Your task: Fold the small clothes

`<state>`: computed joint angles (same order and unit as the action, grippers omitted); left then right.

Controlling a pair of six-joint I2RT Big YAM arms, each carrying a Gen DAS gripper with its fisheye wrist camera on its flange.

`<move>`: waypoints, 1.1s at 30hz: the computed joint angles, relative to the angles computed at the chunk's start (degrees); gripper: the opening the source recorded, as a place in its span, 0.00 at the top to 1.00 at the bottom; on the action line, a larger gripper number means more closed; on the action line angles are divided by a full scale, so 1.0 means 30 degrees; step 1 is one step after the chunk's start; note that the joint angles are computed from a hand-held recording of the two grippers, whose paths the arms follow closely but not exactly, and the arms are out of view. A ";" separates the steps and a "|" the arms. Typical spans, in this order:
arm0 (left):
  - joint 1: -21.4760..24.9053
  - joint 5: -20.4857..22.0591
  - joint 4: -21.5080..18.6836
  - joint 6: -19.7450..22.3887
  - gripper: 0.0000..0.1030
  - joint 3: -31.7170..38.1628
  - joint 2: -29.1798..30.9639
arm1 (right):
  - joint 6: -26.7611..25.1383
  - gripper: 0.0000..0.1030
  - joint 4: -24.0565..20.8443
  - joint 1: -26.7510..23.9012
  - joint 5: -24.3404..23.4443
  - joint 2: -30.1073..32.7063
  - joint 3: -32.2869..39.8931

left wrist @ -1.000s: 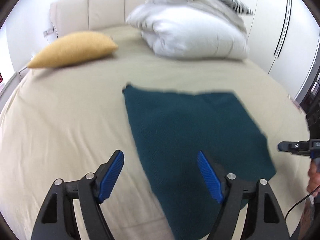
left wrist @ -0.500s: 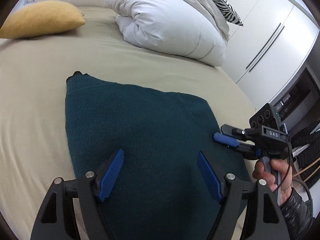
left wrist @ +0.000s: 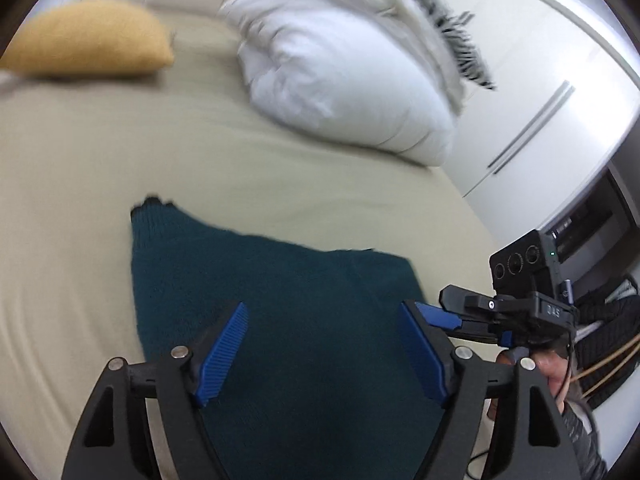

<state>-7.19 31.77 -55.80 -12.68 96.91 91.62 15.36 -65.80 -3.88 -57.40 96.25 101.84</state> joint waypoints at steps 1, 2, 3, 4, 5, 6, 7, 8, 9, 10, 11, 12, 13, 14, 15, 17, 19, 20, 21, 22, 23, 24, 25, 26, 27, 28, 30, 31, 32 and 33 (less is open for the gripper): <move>0.0088 0.0323 -0.0457 -0.0122 0.24 0.0265 0.0518 | 0.0029 0.48 -0.0627 0.0323 0.0346 0.0698 0.0769; 0.0218 0.0389 -0.0626 -0.0111 0.25 0.0363 0.0988 | 0.0240 0.48 -0.0889 0.0504 0.0531 0.1364 0.1328; 0.0333 0.0520 -0.0397 -0.0136 0.26 0.0213 0.1080 | 0.0552 0.50 -0.0734 0.0562 0.0749 0.1779 0.1597; 0.0505 0.1017 -0.0098 -0.0387 0.26 0.0102 0.1129 | 0.1186 0.50 -0.0331 0.0507 0.0704 0.2236 0.2007; 0.0599 0.1357 0.0129 -0.0696 0.26 0.0026 0.1120 | 0.1668 0.50 0.0014 0.0391 0.0610 0.2432 0.2184; 0.0695 0.1636 0.0104 -0.0852 0.26 0.0086 0.1218 | 0.2021 0.50 0.0270 0.0245 0.0605 0.2577 0.2334; 0.0735 0.1732 -0.0004 -0.0810 0.26 0.0128 0.1283 | 0.2207 0.51 0.0341 0.0120 0.0601 0.2726 0.2494; 0.0785 0.1847 0.0016 -0.0829 0.26 0.0116 0.1311 | 0.2435 0.52 0.0450 -0.0025 0.0622 0.2821 0.2538; 0.0829 0.1954 0.0111 -0.0924 0.26 0.0062 0.1318 | 0.2822 0.53 0.0976 -0.0160 0.0721 0.2686 0.2264; 0.0873 0.2096 0.0230 -0.1077 0.26 -0.0055 0.1273 | 0.3144 0.53 0.1449 -0.0248 0.0895 0.2699 0.2199; 0.0986 0.2410 0.0539 -0.1297 0.26 -0.0317 0.1140 | 0.3484 0.53 0.1928 -0.0378 0.1163 0.2460 0.1814; 0.1095 0.2686 0.0808 -0.1478 0.27 -0.0513 0.1053 | 0.4283 0.53 0.2878 -0.0614 0.1255 0.2068 0.1102; 0.1290 0.3005 0.1200 -0.1790 0.30 -0.0825 0.0925 | 0.4882 0.53 0.3691 -0.1061 0.1160 0.1390 0.0012; 0.1527 0.3457 0.1641 -0.2303 0.31 -0.1186 0.0729 | 0.5433 0.53 0.4128 -0.1375 0.1588 0.0986 -0.0543; 0.1846 0.3911 0.2128 -0.2957 0.31 -0.1626 0.0454 | 0.5924 0.53 0.4673 -0.1809 0.1852 0.0446 -0.1251; 0.2461 0.4630 0.3014 -0.4497 0.31 -0.2492 -0.0195 | 0.5687 0.51 0.4852 -0.2327 0.2518 -0.0495 -0.2361; 0.2857 0.5096 0.3760 -0.5504 0.28 -0.3547 -0.1333 | 0.5344 0.49 0.5090 -0.2725 0.1782 -0.1563 -0.3315; 0.2898 0.5430 0.4197 -0.5702 0.23 -0.4031 -0.1948 | 0.5452 0.49 0.5610 -0.2998 0.0459 -0.2234 -0.4007; 0.2866 0.5712 0.4596 -0.5853 0.22 -0.4524 -0.2538 | 0.5658 0.49 0.6420 -0.3136 -0.0811 -0.2831 -0.4685; 0.2764 0.6111 0.4899 -0.5921 0.21 -0.4971 -0.3057 | 0.5269 0.49 0.6827 -0.3259 -0.2591 -0.3602 -0.5394; 0.2538 0.6669 0.5119 -0.6029 0.21 -0.5458 -0.3542 | 0.4393 0.48 0.6275 -0.3081 -0.3368 -0.3977 -0.5614; 0.2289 0.6827 0.5083 -0.6051 0.21 -0.5739 -0.3787 | 0.3289 0.47 0.5295 -0.2723 -0.3653 -0.4237 -0.5720; 0.2015 0.6713 0.4788 -0.5755 0.21 -0.5928 -0.3944 | 0.1364 0.47 0.3355 -0.2337 -0.3756 -0.4394 -0.5709; 0.1681 0.6247 0.4232 -0.5028 0.21 -0.6096 -0.4069 | -0.0184 0.46 0.1633 -0.2085 -0.3527 -0.4330 -0.5569; 0.1464 0.5809 0.3991 -0.4600 0.21 -0.6343 -0.4171 | -0.1474 0.47 0.0134 -0.1768 -0.2891 -0.4308 -0.5551; 0.1355 0.5618 0.4180 -0.4599 0.23 -0.6774 -0.4354 | -0.2329 0.47 -0.0999 -0.1639 -0.2049 -0.4354 -0.5888; 0.1478 0.5740 0.4890 -0.4815 0.24 -0.7578 -0.4909 | -0.2859 0.47 -0.1528 -0.1861 -0.2646 -0.4463 -0.6753; 0.1625 0.5927 0.4883 -0.4959 0.24 -0.7785 -0.5154 | -0.2722 0.49 -0.1202 -0.2276 -0.3192 -0.4840 -0.7454; 0.1728 0.6005 0.4752 -0.4976 0.24 -0.7864 -0.5324 | -0.2584 0.50 -0.1127 -0.2576 -0.3445 -0.5099 -0.7836; 0.1794 0.5928 0.4420 -0.4700 0.24 -0.7888 -0.5510 | -0.2851 0.50 -0.1374 -0.2888 -0.3716 -0.5353 -0.8145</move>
<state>-1.80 49.55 -42.54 -26.78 73.25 75.09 6.80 -69.92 -12.54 -68.55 80.20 77.40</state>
